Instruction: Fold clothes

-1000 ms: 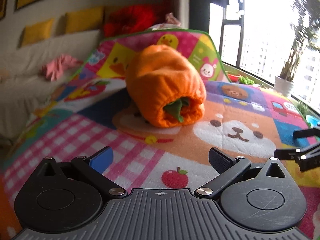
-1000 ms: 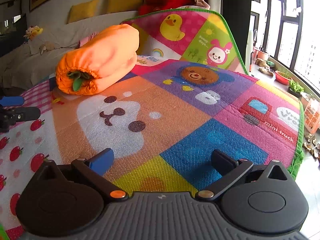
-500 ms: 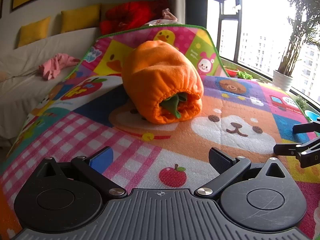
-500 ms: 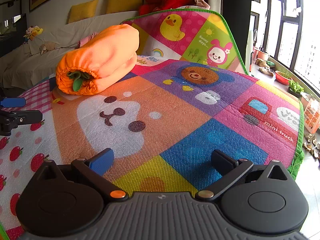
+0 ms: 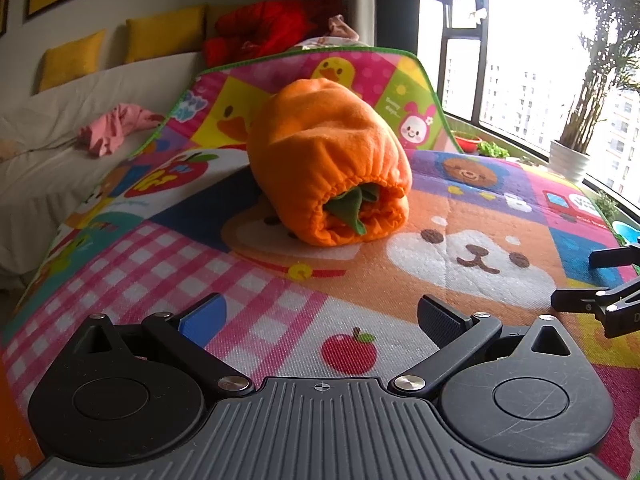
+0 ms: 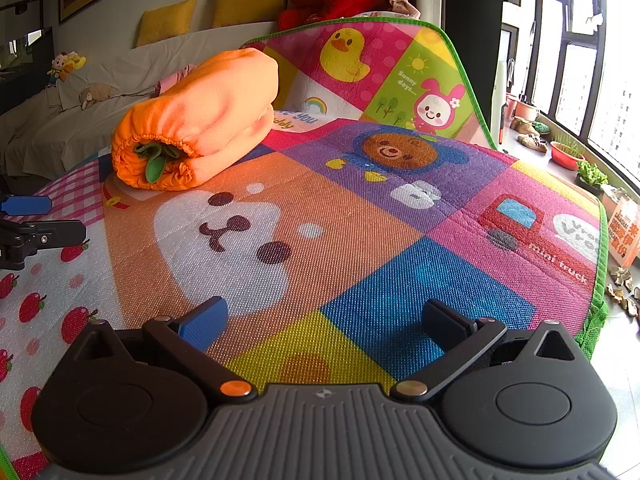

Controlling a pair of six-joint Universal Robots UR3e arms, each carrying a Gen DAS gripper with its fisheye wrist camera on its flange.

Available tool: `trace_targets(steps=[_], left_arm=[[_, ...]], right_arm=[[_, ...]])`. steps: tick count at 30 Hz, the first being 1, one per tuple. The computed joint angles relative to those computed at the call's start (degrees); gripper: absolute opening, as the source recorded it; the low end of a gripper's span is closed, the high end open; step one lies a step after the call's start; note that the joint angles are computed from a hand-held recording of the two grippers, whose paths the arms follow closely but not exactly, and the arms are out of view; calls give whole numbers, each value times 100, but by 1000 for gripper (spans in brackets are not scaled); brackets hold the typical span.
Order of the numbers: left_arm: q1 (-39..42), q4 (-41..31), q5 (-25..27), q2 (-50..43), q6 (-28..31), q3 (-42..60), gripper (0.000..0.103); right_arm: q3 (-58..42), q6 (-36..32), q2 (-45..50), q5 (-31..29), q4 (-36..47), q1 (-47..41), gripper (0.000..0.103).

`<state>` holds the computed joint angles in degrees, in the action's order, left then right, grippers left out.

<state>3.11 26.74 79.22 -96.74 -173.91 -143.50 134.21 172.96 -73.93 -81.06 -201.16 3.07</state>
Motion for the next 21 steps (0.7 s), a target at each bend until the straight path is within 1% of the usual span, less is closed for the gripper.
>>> trace_targets(steps=[14,21], left_arm=[[74,115,-87,15,-29,-76,103],[83,56,-89,38,-22,-60,103]], right_arm=[[-2,5,0,-5,1,6,103],[3,5,-4,-7,0,4,103]])
